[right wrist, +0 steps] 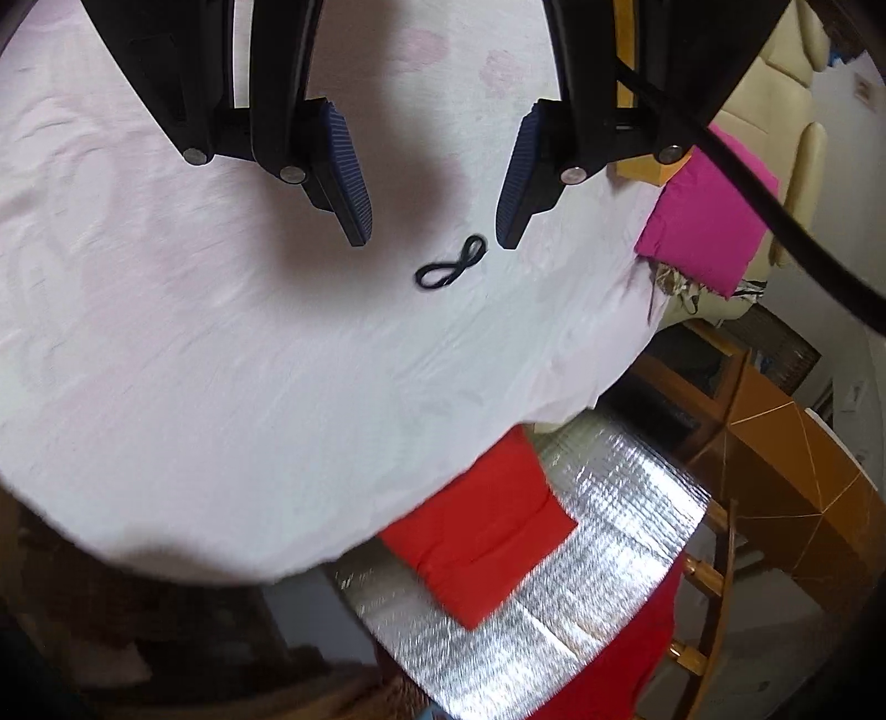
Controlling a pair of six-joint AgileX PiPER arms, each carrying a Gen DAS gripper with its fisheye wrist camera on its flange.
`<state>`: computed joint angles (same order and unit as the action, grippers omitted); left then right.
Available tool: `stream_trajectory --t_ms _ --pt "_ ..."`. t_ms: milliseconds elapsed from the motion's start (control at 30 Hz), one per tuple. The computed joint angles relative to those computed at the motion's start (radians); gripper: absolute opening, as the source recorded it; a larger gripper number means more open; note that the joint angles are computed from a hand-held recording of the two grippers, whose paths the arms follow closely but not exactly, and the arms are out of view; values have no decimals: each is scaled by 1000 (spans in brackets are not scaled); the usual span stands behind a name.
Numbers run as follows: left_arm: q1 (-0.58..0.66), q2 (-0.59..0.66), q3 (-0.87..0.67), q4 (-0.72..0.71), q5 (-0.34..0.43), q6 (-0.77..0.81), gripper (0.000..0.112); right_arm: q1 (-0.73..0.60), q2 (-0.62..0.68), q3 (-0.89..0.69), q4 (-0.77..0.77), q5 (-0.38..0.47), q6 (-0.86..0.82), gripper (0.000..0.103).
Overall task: Organize jewelry
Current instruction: 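Move the right tool toward the black hair tie while the left tool approaches the purple bracelet, then grasp the black hair tie with the right tool while the left tool grasps the purple bead bracelet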
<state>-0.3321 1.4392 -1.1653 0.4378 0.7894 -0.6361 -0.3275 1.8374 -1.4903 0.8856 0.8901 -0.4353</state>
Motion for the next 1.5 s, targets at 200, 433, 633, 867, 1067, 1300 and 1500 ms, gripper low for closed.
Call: stream_trajectory --t_ms 200,433,633,867,1067,1300,1500 --pt "22 114 -77 -31 -40 89 81 41 182 -109 134 93 30 51" --pt "78 325 -285 -280 -8 320 81 67 374 -293 165 115 212 51" --pt "95 508 -490 -335 76 361 81 83 490 -449 152 120 355 51" --pt "97 720 -728 -351 189 348 79 113 548 -554 71 100 416 25" --pt "115 779 -739 -407 142 368 36 106 533 -535 68 86 358 9" --pt "116 712 -629 -433 47 397 6 101 469 -475 115 89 275 9" --pt "117 642 -534 -448 -14 377 8 83 401 -393 130 100 213 9"
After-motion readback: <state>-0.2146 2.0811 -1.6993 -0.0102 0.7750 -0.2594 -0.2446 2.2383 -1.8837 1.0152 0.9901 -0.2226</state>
